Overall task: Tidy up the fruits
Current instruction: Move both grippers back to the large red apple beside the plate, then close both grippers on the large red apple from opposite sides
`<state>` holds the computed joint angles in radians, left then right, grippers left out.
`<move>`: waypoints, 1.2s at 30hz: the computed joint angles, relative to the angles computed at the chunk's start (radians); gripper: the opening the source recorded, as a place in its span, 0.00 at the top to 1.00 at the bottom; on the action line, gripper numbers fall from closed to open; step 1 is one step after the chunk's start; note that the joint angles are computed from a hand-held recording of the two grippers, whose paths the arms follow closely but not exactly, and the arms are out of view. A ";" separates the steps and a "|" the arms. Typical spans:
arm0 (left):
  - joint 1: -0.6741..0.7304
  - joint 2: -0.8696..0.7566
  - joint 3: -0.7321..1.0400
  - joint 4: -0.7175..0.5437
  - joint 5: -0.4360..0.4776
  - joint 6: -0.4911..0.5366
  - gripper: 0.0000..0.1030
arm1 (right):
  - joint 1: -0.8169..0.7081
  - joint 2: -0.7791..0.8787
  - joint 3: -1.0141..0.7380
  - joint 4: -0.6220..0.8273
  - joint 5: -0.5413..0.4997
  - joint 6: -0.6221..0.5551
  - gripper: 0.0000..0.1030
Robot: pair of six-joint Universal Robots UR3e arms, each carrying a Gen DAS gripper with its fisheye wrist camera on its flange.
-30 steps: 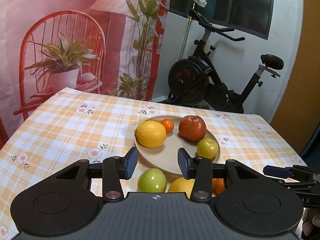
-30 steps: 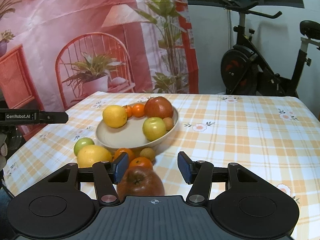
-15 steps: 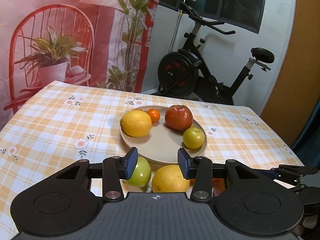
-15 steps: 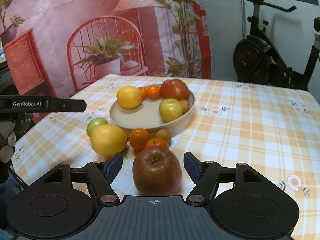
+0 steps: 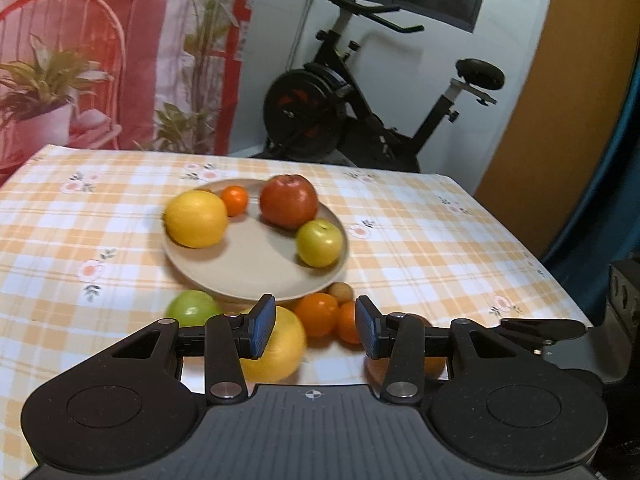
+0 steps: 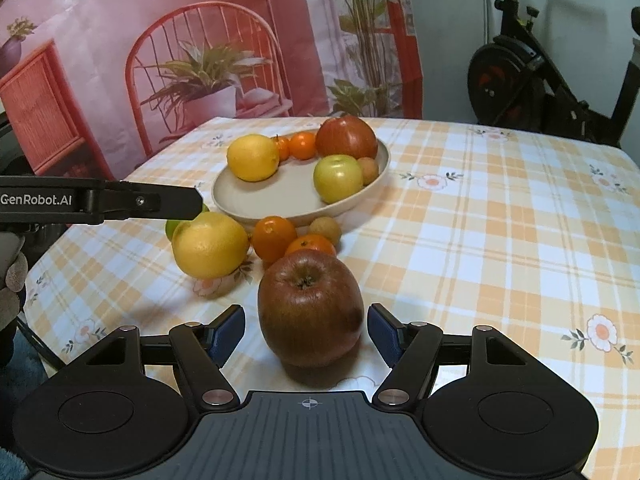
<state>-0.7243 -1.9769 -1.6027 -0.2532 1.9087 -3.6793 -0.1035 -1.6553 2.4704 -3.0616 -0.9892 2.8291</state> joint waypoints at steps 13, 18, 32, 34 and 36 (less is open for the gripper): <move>0.028 -0.071 0.096 -0.042 -0.155 0.017 0.55 | -0.004 0.007 -0.002 0.014 0.001 -0.008 0.47; 0.021 -0.104 0.139 -0.069 -0.181 0.030 0.56 | -0.013 0.003 0.004 0.015 0.011 -0.014 0.47; 0.049 -0.146 0.209 -0.124 -0.270 0.027 0.66 | -0.018 0.001 0.014 0.007 0.022 -0.011 0.47; 0.055 -0.147 0.213 -0.129 -0.282 0.027 0.66 | -0.019 0.001 0.013 0.007 0.025 -0.011 0.46; 0.058 -0.150 0.217 -0.131 -0.290 0.027 0.66 | -0.028 -0.002 0.016 0.011 0.034 -0.017 0.46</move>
<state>-0.6661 -2.1270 -1.3854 -0.3844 1.6185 -3.6518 -0.1316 -1.6576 2.4869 -3.0503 -0.9550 2.8116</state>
